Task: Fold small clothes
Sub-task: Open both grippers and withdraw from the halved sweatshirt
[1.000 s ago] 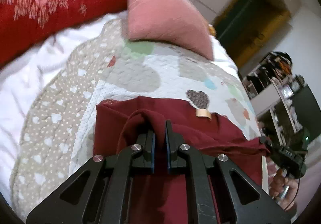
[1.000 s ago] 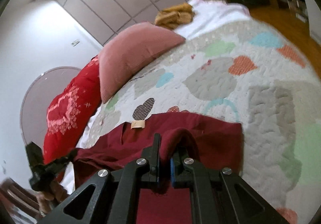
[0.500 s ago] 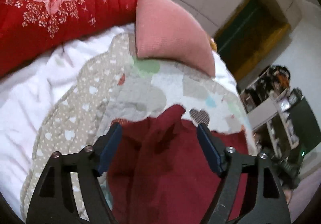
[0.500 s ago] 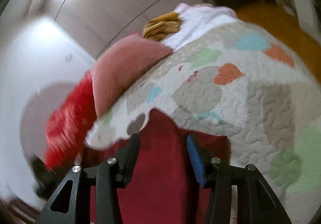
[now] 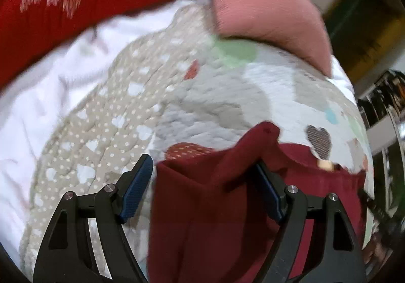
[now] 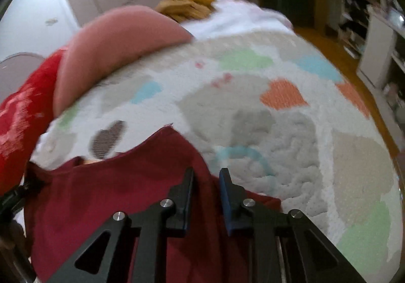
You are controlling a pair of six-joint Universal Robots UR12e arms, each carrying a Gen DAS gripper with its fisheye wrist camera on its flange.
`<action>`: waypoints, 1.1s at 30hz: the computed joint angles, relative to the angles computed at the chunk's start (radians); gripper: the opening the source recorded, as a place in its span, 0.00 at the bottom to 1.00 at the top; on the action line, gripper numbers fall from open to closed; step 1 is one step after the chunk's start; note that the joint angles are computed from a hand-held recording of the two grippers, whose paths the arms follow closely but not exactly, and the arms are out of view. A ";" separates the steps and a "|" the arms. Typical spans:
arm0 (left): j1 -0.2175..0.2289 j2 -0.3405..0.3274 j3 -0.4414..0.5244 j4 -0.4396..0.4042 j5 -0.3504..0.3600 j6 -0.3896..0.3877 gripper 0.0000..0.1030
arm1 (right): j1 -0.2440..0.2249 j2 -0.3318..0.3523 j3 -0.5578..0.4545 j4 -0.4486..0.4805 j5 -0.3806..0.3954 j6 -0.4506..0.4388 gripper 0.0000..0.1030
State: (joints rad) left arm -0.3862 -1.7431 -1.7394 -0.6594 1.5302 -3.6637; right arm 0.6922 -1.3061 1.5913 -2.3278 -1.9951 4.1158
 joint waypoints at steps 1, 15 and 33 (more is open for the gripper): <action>0.009 0.001 -0.005 0.006 -0.021 -0.011 0.77 | -0.006 0.000 0.007 -0.009 0.014 0.004 0.18; 0.014 0.180 -0.178 0.114 -0.073 0.077 0.77 | 0.115 -0.020 -0.016 -0.028 -0.019 -0.152 0.25; -0.091 0.237 -0.262 0.116 0.065 0.098 0.77 | 0.144 0.010 -0.050 -0.025 0.067 -0.105 0.35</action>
